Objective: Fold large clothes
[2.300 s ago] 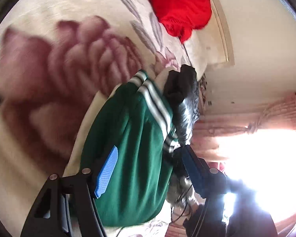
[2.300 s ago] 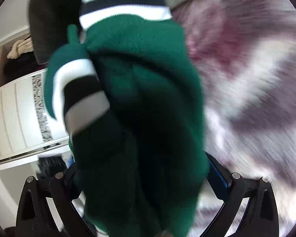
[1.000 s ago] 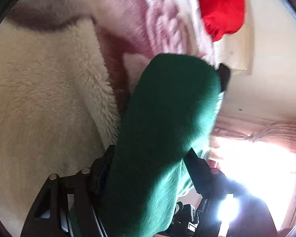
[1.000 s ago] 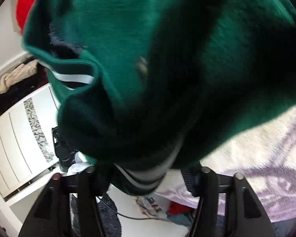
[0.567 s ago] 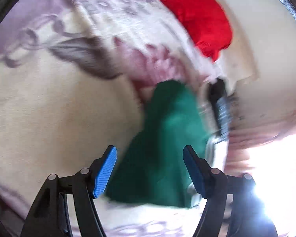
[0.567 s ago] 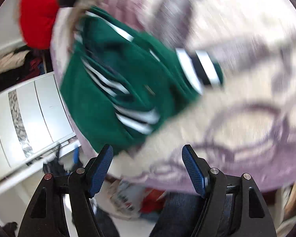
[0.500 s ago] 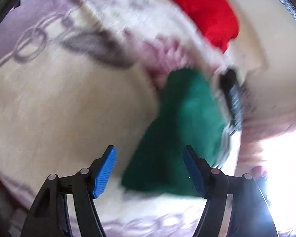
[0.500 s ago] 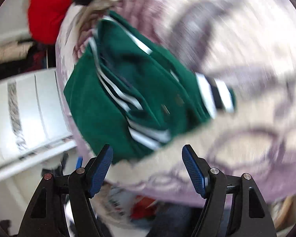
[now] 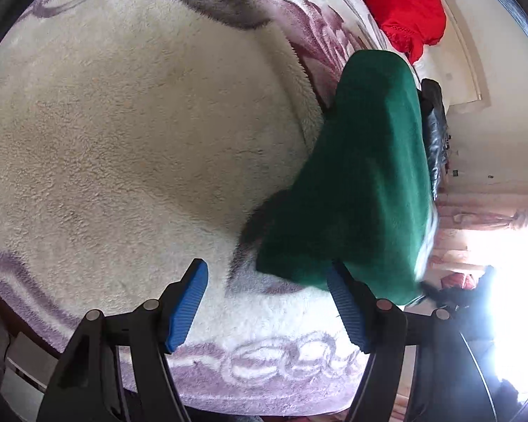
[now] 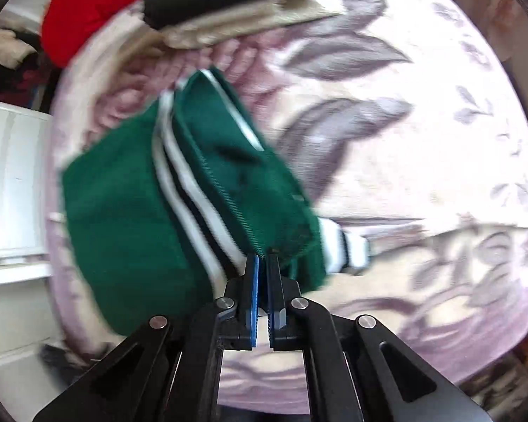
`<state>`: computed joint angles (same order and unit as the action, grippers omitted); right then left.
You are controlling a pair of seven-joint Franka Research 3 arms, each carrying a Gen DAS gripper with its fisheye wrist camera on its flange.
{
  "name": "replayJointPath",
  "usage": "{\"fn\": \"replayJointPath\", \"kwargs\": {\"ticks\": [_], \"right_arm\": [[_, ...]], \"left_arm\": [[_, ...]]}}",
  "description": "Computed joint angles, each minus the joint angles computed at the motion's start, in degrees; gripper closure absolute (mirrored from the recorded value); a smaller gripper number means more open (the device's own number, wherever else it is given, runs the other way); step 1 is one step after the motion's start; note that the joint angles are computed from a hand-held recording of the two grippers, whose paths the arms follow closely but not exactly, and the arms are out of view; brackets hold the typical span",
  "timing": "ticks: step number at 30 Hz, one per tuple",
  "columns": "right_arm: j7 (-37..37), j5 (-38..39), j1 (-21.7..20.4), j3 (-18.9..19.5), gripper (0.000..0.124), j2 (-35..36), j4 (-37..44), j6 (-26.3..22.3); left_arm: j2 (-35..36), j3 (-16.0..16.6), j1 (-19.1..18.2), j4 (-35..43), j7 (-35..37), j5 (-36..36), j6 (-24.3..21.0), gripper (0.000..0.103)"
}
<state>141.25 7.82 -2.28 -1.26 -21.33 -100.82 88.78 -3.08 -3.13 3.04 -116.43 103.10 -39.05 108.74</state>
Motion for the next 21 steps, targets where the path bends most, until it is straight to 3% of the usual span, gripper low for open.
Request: {"fn": "replayJointPath", "kwargs": {"ticks": [3, 5, 6, 7, 8, 9, 11, 14, 15, 16, 17, 19, 21], "right_arm": [[-3.41, 10.22, 0.69, -3.69, 0.12, 2.87, -1.6, 0.76], [-5.61, 12.19, 0.37, -4.59, 0.118, 5.23, 1.19, 0.49], [-6.26, 12.23, 0.06, -4.53, 0.11, 5.13, 1.23, 2.04], [-6.36, 11.73, -0.45, -4.55, 0.099, 5.24, 2.11, 3.54], [-6.17, 11.71, -0.96, -4.62, 0.068, 5.32, 2.52, 6.14], [-6.46, 12.38, -1.33, -4.91, 0.047, 5.03, 2.18, 8.81], [-9.74, 16.0, -1.86, -6.84, 0.045, 5.52, 1.53, 13.49], [-14.8, 20.35, -2.12, -8.26, 0.045, 14.11, 6.73, 14.46], [-15.58, 21.8, -2.44, -8.23, 0.049, 16.75, 7.83, 14.84], [-16.75, 24.18, -2.76, -8.08, 0.068, 18.08, 7.52, 16.35], [-17.99, 26.16, -3.06, -7.91, 0.12, 19.75, 8.82, 16.19], [-18.56, 21.73, -2.98, -6.62, 0.121, 22.25, 14.82, 13.87], [-21.54, 18.5, -3.12, -5.99, 0.122, 22.9, 17.83, 16.09]], "left_arm": [[0.2, -0.42, -0.33, 0.16, -0.22, -0.6, 0.72, 0.035], [0.0, -0.83, -0.81, 0.04, -0.19, -0.62, 2.26, 0.035], [-0.3, -0.85, -0.91, -0.19, -0.24, -0.29, 2.94, 0.035], [-0.67, -0.81, -0.98, -0.55, -0.42, 0.0, 3.49, 0.035], [-1.28, -0.76, -1.05, -1.08, -1.02, 0.33, 4.16, 0.035], [-1.67, -0.67, -1.14, -1.58, -1.47, 0.53, 4.78, 0.035], [-2.49, -0.72, -1.52, -2.49, -3.24, 1.06, 6.33, 0.035], [-3.57, -1.1, -2.56, -3.51, -5.82, 2.15, 8.17, 0.035], [-3.47, -1.29, -2.99, -3.29, -6.5, 2.84, 8.8, 0.035], [-3.78, -1.47, -3.46, -3.3, -6.84, 3.27, 9.4, 0.035], [-4.02, -1.52, -3.88, -3.24, -6.93, 3.56, 9.74, 0.035], [-4.16, -1.73, -4.72, -3.01, -7.47, 3.9, 10.93, 0.035], [-4.1, -1.77, -5.46, -3.01, -7.82, 3.2, 11.78, 0.035]]}}
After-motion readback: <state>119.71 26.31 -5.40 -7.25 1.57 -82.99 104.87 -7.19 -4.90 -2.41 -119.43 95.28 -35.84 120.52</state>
